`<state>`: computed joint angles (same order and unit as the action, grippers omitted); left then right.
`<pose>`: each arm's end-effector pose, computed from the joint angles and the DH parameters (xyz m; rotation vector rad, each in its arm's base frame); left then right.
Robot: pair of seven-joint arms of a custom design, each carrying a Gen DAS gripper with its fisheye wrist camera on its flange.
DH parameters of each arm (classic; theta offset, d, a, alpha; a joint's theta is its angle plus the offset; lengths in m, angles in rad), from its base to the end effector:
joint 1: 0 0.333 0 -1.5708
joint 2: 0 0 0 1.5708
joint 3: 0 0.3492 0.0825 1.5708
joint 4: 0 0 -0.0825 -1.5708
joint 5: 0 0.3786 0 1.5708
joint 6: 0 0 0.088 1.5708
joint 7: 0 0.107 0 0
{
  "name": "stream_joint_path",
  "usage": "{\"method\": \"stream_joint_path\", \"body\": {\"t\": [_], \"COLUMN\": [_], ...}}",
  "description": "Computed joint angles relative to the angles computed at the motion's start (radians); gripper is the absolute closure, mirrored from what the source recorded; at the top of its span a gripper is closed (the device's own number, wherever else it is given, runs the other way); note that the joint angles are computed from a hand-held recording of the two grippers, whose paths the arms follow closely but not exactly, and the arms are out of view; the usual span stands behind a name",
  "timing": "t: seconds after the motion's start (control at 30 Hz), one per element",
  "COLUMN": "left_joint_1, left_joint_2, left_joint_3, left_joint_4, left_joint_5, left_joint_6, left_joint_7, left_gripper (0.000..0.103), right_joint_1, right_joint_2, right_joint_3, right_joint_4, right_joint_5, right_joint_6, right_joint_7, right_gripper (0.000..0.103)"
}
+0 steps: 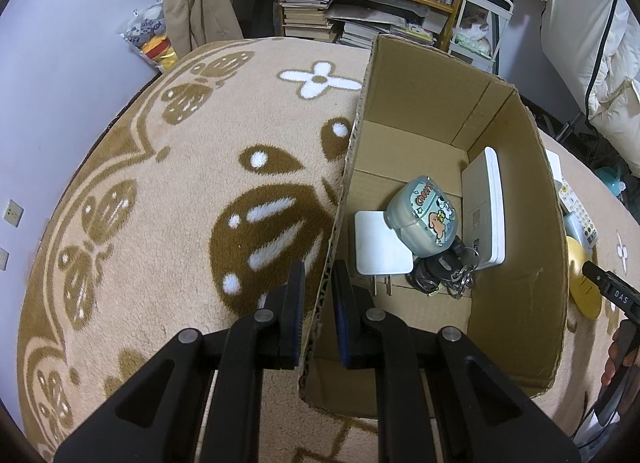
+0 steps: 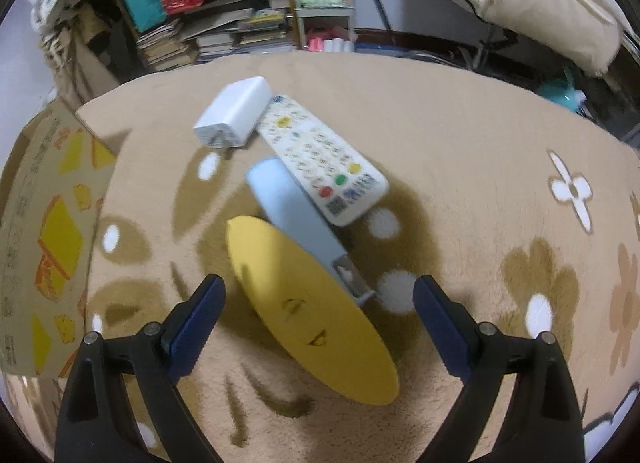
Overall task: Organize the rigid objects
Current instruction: 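Move the right gripper back toward the yellow oval object, then grasp the yellow oval object with the right gripper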
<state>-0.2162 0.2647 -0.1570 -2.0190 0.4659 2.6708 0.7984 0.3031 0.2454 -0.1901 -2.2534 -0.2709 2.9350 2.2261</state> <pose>0.5849 -0.2370 0.3974 -2.0021 1.9281 -0.4613 0.5748 0.0860 0.3386 -1.6748 2.2090 -0.4408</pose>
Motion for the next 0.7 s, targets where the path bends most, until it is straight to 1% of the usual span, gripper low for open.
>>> {"method": "stream_joint_path", "body": {"t": [0.03,0.07,0.27,0.33,0.37,0.4,0.43,0.5,0.57,0.63,0.7], "left_joint_1": [0.000,-0.001,-0.002,-0.001,-0.001,-0.001,-0.002,-0.001,-0.001,-0.001,-0.002], "left_joint_2": [0.001,0.001,0.001,0.001,0.000,0.001,0.001,0.000,0.001,0.000,0.000], "left_joint_3": [0.000,0.000,0.001,0.001,0.001,0.001,0.001,0.001,0.001,0.000,0.001], "left_joint_4": [0.000,0.000,0.000,0.000,-0.001,0.000,0.000,-0.001,0.000,-0.001,-0.001], "left_joint_5": [-0.001,-0.001,0.003,0.001,0.001,0.002,0.003,0.002,0.001,0.000,0.003], "left_joint_6": [0.000,0.001,-0.001,0.000,0.000,0.000,0.000,0.000,0.000,0.001,0.000], "left_joint_7": [-0.001,-0.002,-0.002,-0.003,-0.003,-0.002,-0.002,-0.002,-0.002,-0.002,-0.003], "left_gripper": [0.089,0.089,0.089,0.089,0.089,0.089,0.089,0.089,0.089,0.089,0.089], "right_joint_1": [0.015,0.014,-0.030,-0.023,-0.029,-0.029,-0.015,-0.014,-0.049,-0.054,-0.073], "right_joint_2": [0.001,0.001,0.002,-0.001,-0.002,-0.001,0.000,0.003,0.000,-0.005,-0.012], "right_joint_3": [-0.019,-0.020,0.034,0.029,0.038,0.039,0.027,0.029,0.066,0.073,0.096], "right_joint_4": [0.000,-0.003,-0.003,-0.008,-0.010,-0.010,-0.007,0.001,-0.007,-0.012,-0.020], "right_joint_5": [-0.021,-0.024,0.061,0.068,0.082,0.088,0.072,0.066,0.127,0.155,0.201], "right_joint_6": [-0.005,-0.003,-0.018,-0.017,-0.016,-0.020,-0.037,-0.075,-0.064,-0.056,-0.044], "right_joint_7": [0.026,0.029,-0.029,-0.017,-0.026,-0.031,-0.018,-0.016,-0.052,-0.056,-0.092], "right_gripper": [0.003,0.003,0.004,0.004,0.007,0.013,0.017,0.030,0.035,0.039,0.043]}}
